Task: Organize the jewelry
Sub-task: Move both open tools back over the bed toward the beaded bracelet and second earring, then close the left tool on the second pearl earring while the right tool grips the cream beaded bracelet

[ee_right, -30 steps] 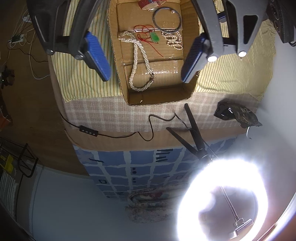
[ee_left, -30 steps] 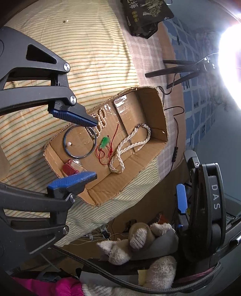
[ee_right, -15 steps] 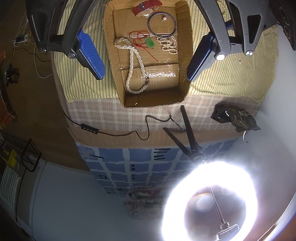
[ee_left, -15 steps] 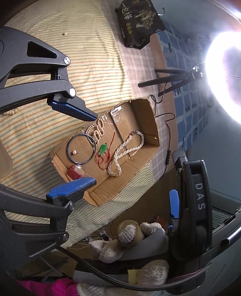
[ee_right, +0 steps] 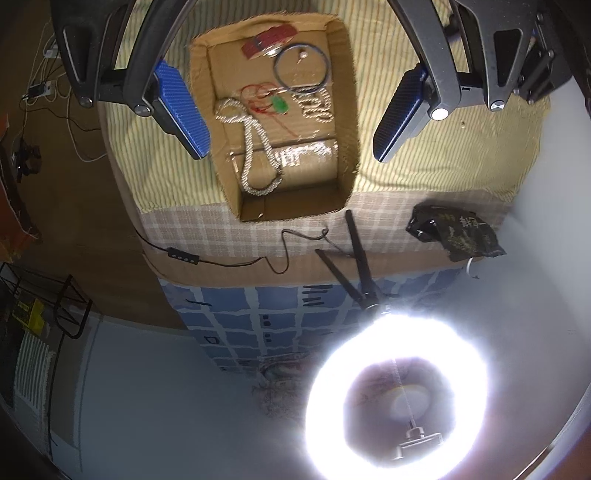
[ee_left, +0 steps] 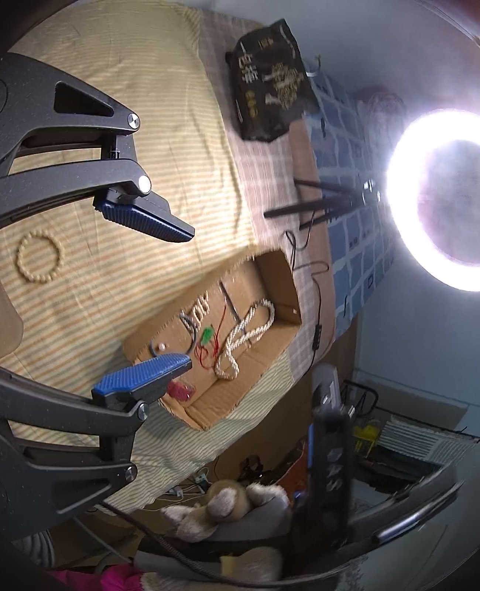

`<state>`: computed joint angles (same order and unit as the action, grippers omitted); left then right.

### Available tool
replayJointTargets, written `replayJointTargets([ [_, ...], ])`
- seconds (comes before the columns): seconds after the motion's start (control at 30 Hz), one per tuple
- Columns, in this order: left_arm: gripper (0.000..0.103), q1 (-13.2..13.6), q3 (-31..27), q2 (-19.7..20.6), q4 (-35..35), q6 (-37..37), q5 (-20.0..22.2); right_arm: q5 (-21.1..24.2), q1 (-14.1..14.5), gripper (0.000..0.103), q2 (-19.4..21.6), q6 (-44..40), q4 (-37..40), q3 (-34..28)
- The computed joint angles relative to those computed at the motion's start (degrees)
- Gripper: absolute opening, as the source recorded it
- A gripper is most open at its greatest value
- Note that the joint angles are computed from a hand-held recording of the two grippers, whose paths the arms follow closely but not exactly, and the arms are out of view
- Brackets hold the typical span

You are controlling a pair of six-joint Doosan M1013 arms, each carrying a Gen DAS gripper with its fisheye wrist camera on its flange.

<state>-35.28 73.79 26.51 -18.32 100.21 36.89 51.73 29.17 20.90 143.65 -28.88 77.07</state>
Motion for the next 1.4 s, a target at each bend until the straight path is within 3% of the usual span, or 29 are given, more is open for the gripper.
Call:
replayJointTargets([
  [0.4,0.064,3.42,3.8,-2.86,1.02,-2.26,-2.89,-0.15,5.24,0.091,0.56,5.12,-6.45,1.44],
  [0.53,0.064,5.17,4.05,-3.06,1.78,-4.93,-3.41,-2.49,6.85,0.091,0.55,6.12,-6.95,2.93],
  [0.8,0.064,8.75,3.9,-2.2,4.43,-11.14,-1.15,-4.5,9.01,0.09,1.8,-1.69,0.55,4.22],
  [0.97,0.064,10.62,3.42,-0.79,3.79,-14.35,2.62,-4.01,8.55,0.081,3.15,-11.73,11.99,3.96],
  [1.17,0.046,11.15,1.21,2.18,2.52,-15.33,7.76,-3.56,8.01,0.07,4.6,-16.7,20.03,4.3],
  [1.4,0.032,11.42,-1.92,5.83,1.37,-17.98,12.29,-1.42,7.76,0.044,6.64,-22.35,26.45,4.04],
])
